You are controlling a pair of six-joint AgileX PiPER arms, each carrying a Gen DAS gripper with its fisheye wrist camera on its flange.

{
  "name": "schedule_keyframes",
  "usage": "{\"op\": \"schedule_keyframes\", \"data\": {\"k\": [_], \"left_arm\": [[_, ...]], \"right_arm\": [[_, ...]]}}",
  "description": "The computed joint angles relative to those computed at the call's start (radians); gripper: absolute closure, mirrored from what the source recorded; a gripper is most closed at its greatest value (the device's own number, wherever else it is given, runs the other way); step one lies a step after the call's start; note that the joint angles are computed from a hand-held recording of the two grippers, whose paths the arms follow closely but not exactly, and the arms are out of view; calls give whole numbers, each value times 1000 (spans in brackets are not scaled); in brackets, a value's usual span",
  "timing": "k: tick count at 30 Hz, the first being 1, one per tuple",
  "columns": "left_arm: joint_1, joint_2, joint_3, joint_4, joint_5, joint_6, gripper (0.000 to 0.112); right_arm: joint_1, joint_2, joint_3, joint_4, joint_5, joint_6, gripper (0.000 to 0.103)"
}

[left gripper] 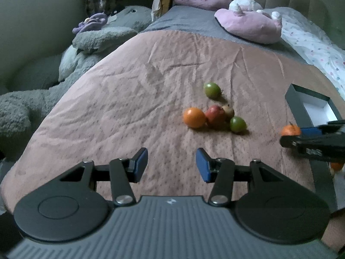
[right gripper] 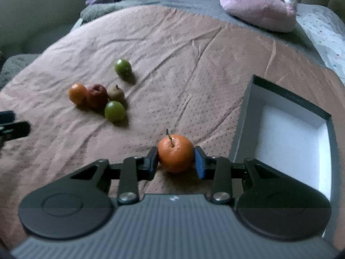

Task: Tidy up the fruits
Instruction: 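Move the right tool to the tangerine on the bed and grasp it, then grasp the orange on the bed with the left tool while the right tool holds the tangerine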

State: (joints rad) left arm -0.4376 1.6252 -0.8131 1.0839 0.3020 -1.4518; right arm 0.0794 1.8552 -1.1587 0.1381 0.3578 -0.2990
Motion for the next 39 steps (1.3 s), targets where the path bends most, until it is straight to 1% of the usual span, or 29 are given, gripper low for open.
{"op": "schedule_keyframes", "data": {"k": [4, 6, 10, 12, 16, 19, 23, 30, 32, 34, 36, 39], "left_arm": [[11, 57, -32, 208, -40, -181, 57], [23, 88, -49, 319, -74, -277, 57], [33, 158, -90, 470, -103, -398, 57], [34, 195, -116, 473, -93, -397, 57], [55, 265, -177, 392, -109, -316, 57], [66, 302, -213, 416, -121, -326, 57], [72, 346, -266, 394, -126, -278, 57], [72, 404, -348, 240, -120, -103, 58], [68, 413, -357, 259, -114, -120, 62], [67, 418, -362, 253, -123, -117, 73], [65, 416, -363, 227, -120, -106, 73], [58, 404, -349, 232, -111, -128, 73]], "right_arm": [[-3, -118, 84, 150, -9, -140, 65], [-6, -175, 113, 220, 3, -211, 65], [-8, -273, 158, 324, 20, -312, 65], [-18, -313, 167, 377, 38, -352, 65], [-31, -379, 191, 433, 68, -400, 65], [-43, -410, 200, 458, 90, -424, 65], [-58, -447, 210, 474, 109, -436, 65], [-68, -485, 224, 467, 125, -425, 65], [-68, -495, 226, 458, 129, -416, 65], [-68, -508, 230, 448, 131, -405, 65], [-73, -520, 230, 441, 137, -400, 65], [-76, -546, 237, 423, 141, -378, 65]]}}
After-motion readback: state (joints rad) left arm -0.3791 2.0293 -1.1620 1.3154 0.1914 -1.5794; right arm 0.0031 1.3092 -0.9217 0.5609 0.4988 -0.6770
